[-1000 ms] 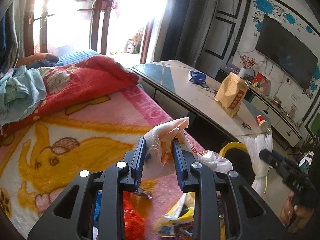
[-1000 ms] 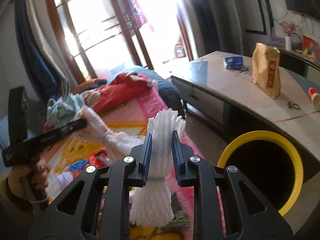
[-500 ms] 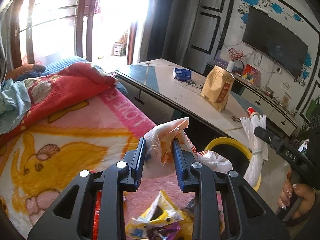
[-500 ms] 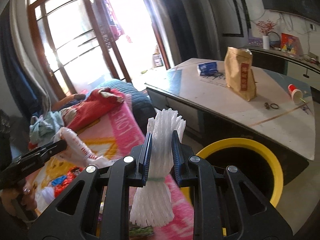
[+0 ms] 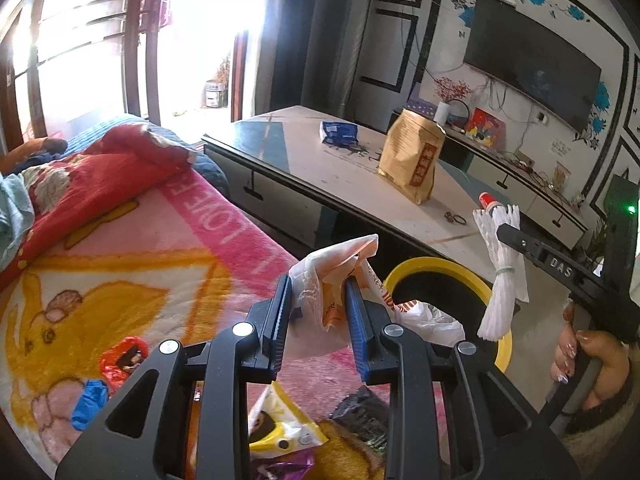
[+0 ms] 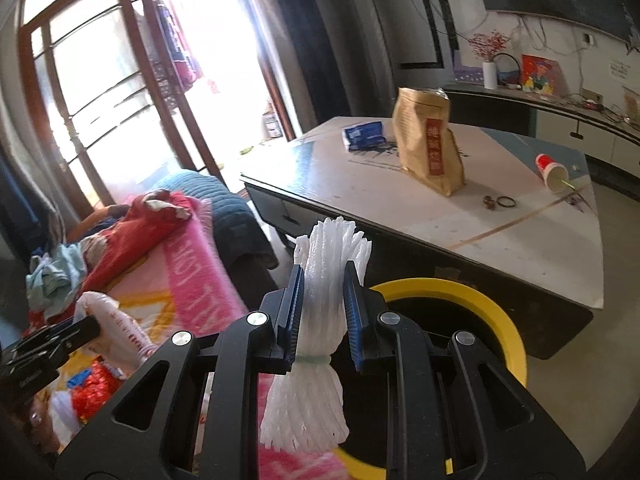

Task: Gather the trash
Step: 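Carry the plastic bag and foam net with both tools over the yellow bin, then open both tools to drop the bag and foam net into the bin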

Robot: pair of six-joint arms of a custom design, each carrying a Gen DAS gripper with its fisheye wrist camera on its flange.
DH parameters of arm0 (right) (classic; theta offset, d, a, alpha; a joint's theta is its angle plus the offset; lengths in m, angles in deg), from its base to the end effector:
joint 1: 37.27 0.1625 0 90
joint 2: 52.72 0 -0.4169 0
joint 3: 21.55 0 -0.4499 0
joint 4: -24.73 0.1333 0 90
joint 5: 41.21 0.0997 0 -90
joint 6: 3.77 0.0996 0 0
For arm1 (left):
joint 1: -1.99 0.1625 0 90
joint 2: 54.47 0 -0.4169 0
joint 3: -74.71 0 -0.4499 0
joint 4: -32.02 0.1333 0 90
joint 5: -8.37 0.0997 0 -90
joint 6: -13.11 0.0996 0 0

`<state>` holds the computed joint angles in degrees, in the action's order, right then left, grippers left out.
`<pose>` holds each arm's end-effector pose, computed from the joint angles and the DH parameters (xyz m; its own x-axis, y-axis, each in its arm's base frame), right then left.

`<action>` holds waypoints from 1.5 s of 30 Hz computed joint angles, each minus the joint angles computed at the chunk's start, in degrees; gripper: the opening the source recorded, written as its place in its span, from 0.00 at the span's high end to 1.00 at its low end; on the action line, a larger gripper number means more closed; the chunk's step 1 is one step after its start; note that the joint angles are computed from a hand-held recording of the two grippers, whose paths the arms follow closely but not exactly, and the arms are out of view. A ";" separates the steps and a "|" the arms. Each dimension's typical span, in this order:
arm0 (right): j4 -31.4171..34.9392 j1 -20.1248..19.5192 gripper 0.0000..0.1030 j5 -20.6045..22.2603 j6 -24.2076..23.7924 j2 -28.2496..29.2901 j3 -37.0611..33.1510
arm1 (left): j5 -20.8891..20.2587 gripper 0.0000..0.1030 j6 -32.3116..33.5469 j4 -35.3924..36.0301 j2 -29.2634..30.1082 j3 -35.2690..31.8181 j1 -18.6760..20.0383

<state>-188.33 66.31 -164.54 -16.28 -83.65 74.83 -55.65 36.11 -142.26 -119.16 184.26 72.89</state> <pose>0.2333 -0.6311 0.0072 -0.8720 0.1360 0.4703 -0.3223 0.5635 -0.7606 -0.0393 -0.6542 0.2162 -0.7669 0.3140 -0.5596 0.6002 0.6597 -0.4523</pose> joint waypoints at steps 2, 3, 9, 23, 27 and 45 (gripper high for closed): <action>0.00 -0.53 0.86 -0.61 -0.15 -0.12 0.08 | 0.09 0.75 0.18 0.07 0.48 0.04 -0.20; -0.10 -0.78 0.86 -0.89 -0.12 -0.19 0.18 | 0.23 0.75 0.26 0.03 0.76 0.03 -0.35; -0.07 -2.43 0.86 -2.55 0.38 -0.52 0.56 | 1.40 0.75 0.39 -0.18 3.06 -0.15 -1.24; 2.05 -5.38 0.85 -5.07 1.66 -1.22 0.84 | 3.52 0.75 0.57 0.33 10.26 -2.48 -3.34; 2.84 -5.86 0.85 -4.87 2.52 -1.46 0.96 | 3.59 0.74 1.10 0.59 11.91 -3.15 -3.55; 1.17 -6.18 0.50 -5.34 4.37 -2.28 2.49 | -0.07 0.30 -0.18 0.17 11.10 -2.20 -2.99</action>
<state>-187.16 60.13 -169.88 -11.92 -85.93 77.32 -55.72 35.93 -142.08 -108.05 182.05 69.90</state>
